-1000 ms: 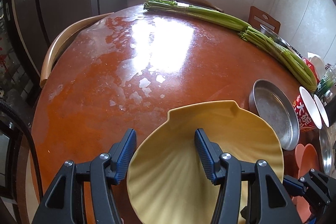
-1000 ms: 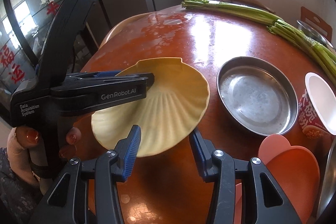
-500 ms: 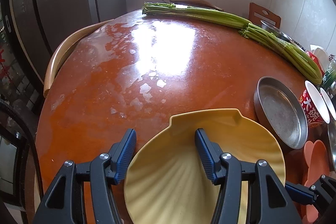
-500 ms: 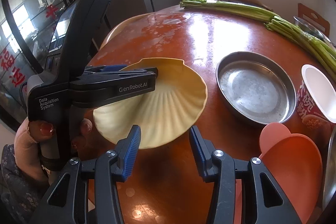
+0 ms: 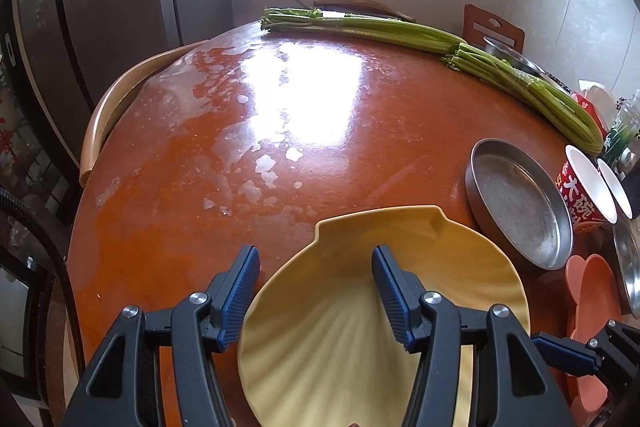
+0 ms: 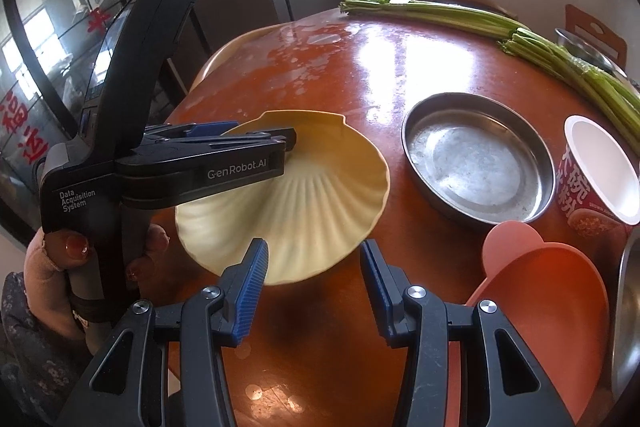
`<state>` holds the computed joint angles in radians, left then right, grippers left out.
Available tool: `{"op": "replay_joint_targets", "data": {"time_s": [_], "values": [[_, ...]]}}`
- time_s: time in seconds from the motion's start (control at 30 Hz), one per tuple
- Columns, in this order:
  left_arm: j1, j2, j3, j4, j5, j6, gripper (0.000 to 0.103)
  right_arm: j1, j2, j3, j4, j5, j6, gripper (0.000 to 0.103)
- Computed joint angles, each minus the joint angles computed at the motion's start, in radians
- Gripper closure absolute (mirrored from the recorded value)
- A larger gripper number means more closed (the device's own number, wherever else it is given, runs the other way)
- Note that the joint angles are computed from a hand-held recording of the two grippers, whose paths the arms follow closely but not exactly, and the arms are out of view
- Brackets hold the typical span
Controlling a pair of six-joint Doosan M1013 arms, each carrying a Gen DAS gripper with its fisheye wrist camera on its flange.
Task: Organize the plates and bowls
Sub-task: 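Lift the yellow shell plate with the left tool and carry it aside, then lower the yellow shell plate onto the table and open the left tool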
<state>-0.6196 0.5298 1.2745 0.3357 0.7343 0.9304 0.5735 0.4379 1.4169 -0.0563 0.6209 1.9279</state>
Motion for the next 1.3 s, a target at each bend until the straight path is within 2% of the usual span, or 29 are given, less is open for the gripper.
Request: {"op": "replay_joint_targets", "data": {"time_s": [0.57,1.3], "values": [[-0.019,-0.038,0.033,0.098,-0.014,-0.079,0.037,-0.001,-0.031,0.032,-0.110,-0.031,0.112,0.053],[-0.097,-0.099,0.078,0.185,-0.054,-0.114,0.035,0.006,-0.152,0.163,-0.286,-0.107,0.316,0.048]]}}
